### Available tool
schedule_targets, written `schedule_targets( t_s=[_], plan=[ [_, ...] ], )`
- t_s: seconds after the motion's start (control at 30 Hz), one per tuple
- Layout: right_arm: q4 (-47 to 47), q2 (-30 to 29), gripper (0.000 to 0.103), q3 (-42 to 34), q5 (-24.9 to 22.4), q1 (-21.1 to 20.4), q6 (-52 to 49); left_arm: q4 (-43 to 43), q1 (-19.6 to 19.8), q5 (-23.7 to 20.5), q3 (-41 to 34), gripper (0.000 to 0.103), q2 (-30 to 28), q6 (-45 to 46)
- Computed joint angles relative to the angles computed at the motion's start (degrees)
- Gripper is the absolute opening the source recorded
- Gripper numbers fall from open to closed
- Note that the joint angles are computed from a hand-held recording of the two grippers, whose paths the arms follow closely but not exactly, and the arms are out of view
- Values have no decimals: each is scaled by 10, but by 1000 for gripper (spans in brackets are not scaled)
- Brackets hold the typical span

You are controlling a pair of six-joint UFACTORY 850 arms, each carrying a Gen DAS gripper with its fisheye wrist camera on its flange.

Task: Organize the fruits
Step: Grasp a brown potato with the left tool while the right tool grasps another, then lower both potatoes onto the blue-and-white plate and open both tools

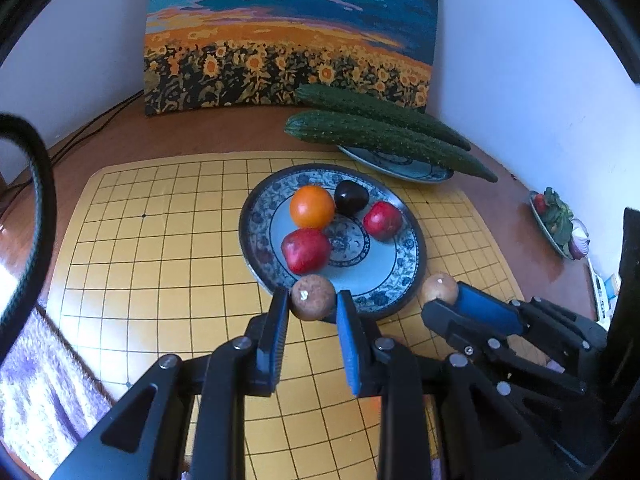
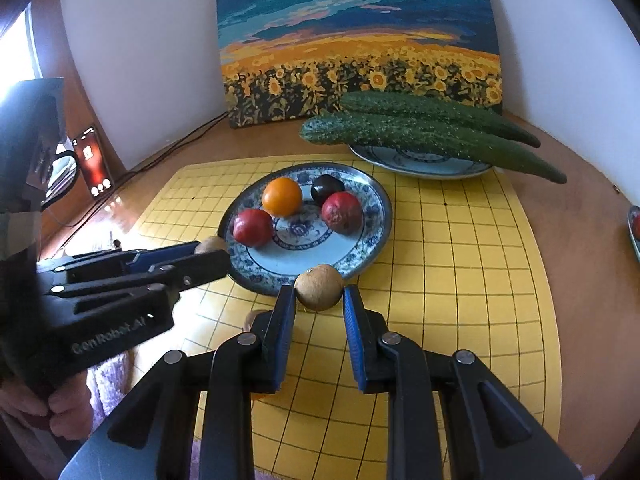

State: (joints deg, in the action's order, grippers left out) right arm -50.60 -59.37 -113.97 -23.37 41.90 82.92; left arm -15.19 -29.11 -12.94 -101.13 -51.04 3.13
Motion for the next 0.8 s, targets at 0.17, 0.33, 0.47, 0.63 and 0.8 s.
schedule_targets(
  t_s=[0.17,0.33,0.47,0.63,0.8],
  plan=[
    [11,-7,26,-14,-1,-5,-18,16,-3,-12,-23,25,-15,-14],
    [26,-15,26,-28,2,-9,-40,60,-7,-24,-44,25,-30,-54],
    [40,-24,26,-39,8,-14,-60,108,-9,-25,-52,25,-35,-99],
    [69,-36,26,-54,8,-19,-90,112,-8,-24,-58,25,-41,-109],
    [78,-41,26,-60,10,-21,-98,114,-6,-29,-70,25,-48,-114]
  ],
)
